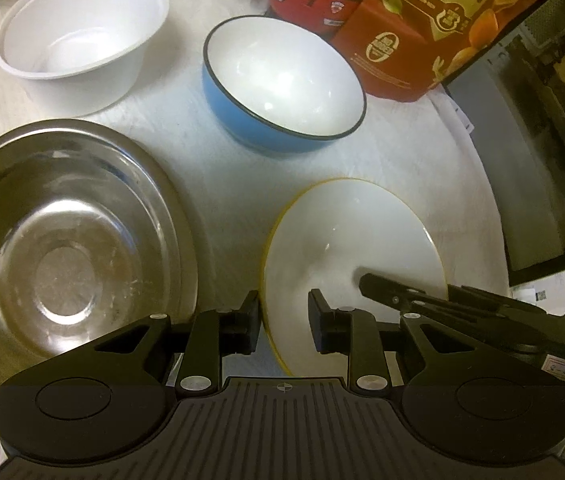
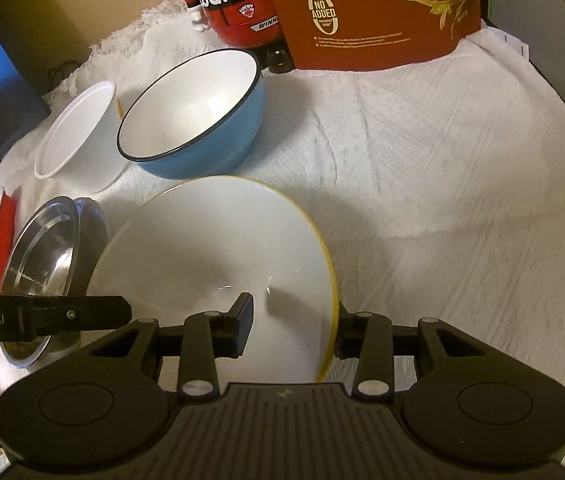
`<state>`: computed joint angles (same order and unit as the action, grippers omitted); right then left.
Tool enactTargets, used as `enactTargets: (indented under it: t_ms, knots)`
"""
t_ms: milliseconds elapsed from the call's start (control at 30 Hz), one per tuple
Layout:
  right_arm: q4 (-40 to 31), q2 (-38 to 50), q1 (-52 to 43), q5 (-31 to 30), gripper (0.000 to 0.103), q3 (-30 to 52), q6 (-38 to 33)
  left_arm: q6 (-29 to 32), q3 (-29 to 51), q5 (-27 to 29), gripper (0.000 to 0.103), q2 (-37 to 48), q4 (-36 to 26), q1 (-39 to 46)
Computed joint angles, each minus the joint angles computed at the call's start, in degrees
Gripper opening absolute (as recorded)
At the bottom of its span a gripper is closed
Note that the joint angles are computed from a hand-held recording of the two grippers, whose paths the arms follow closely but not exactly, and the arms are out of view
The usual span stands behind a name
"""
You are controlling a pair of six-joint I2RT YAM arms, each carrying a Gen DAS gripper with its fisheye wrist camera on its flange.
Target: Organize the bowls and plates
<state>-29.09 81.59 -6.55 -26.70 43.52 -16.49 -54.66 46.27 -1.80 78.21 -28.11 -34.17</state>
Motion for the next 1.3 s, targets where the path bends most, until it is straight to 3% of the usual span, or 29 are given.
enactTargets:
  t_ms: [200, 567, 733, 800, 867, 1000, 1133, 1300]
  knots:
    - [0.43, 0.38, 2.05, 1.45, 0.046, 0.13, 2.73, 2.12, -0.4, 0.65, 0.029, 0.42, 1.88, 1.77]
    - [0.97, -1.4, 2.75, 1.99, 0.046, -1.11, 1.09, 3.0, -2.06, 1.14, 0.027, -1.77, 3.2, 5.06]
    - [0.16, -2.54, 0.15, 0.66, 0.046, 2.81, -0.72, 2.41, -2.18, -0.08, 0.027, -7.28, 2.02, 9.11]
    - [0.92, -1.72, 0.2, 0.75, 0.052, 5.41, -0.28, 2.36, -1.47, 0.25, 0.027, -7.19, 2.41, 12.11]
    - [1.97, -0.05, 1.38, 1.75, 0.06, 8.2, 0.85, 3.4, 0.49, 1.08, 0.028, -5.16, 2.65, 14.93]
    - [-1.09, 6.37, 4.8, 3.29, 0.061, 17.44, 3.5, 6.2, 6.41, 1.29, 0.028, 0.94, 2.73, 17.64]
    - [-5.42, 14.93, 7.93, 3.25, 0.068, 27.38, 6.6, 8.29, 13.42, -2.68, 0.028, 8.25, -0.02, 17.85]
    - [-0.51, 20.71, 12.18, 6.68, 0.078, 29.73, 9.31, 10.21, 17.6, -4.09, 0.028, 14.87, -0.46, 18.71]
